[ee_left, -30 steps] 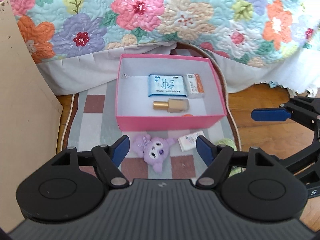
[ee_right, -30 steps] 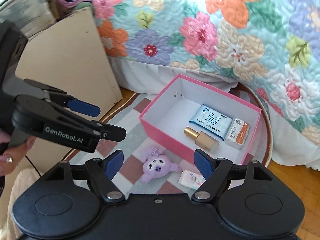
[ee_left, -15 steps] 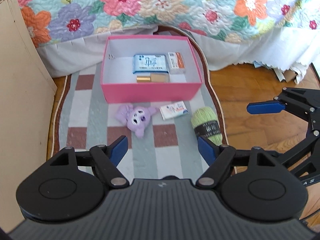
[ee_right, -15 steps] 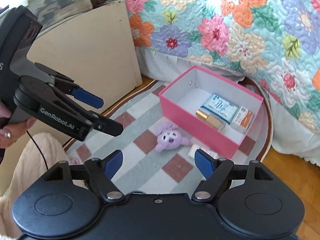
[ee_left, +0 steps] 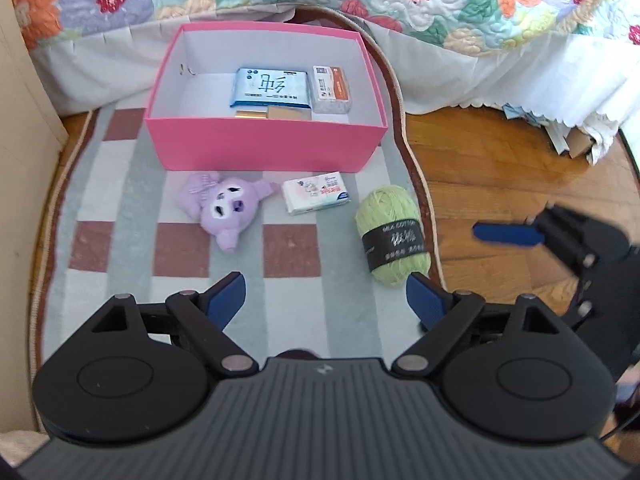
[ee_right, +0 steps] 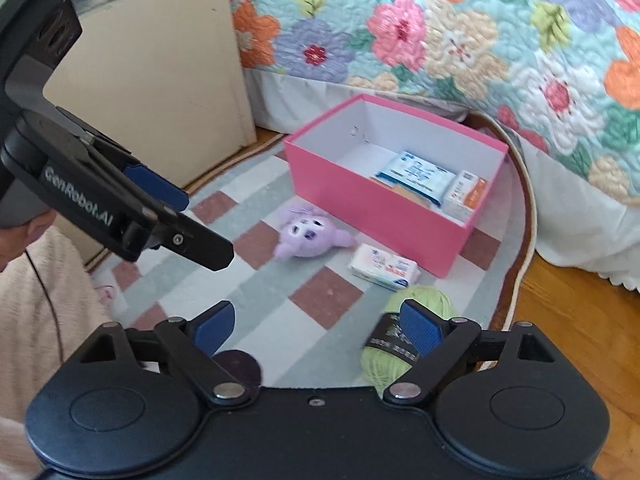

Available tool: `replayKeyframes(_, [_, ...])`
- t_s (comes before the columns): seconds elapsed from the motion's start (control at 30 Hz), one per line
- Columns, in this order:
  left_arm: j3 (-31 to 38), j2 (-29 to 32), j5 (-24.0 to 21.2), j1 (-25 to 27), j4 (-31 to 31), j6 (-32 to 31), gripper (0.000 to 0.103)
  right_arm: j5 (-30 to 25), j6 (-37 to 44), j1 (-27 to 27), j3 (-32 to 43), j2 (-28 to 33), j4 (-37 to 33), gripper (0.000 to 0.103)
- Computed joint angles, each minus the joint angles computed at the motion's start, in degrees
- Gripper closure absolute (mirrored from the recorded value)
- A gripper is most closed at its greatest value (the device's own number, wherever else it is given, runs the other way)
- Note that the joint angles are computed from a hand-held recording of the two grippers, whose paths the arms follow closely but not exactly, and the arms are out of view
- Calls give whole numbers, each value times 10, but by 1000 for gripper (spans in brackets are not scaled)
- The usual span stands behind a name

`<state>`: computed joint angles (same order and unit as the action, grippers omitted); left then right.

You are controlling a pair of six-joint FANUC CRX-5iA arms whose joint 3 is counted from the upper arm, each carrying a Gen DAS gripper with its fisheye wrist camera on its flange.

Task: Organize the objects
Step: 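Move the left gripper down onto the green yarn ball and close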

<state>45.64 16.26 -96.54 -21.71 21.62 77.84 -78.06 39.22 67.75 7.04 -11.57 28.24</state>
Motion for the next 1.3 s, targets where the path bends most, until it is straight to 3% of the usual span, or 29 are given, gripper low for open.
replayKeyframes(0.43, [-106,20,101,-34,52,39,15,68,-71,-13,-186,-46,93,11])
replayKeyframes(0.7, [-161,37,163,-54,82,42,15,130,-149,-51,-240,-65,80,11])
replayKeyframes(0.8, [-138,67,133,-61,85,49,15,149,-168,-60,-256,-67,74,11])
replayKeyframes(0.97, [-200,47,183,-62,108,41,15,197,-255,-90,-267,-76,31,11])
replayKeyframes(1.07, [-241,37,198,-54,143,27,23,221,-301,-98,-286,-87,39,11])
replayKeyframes(1.17, [-286,26,210,-44,194,10,39,222,-319,-100,-297,-90,39,14])
replayKeyframes(1.3, [-316,13,223,-43,212,5,44,235,-309,-93,-312,-102,38,28])
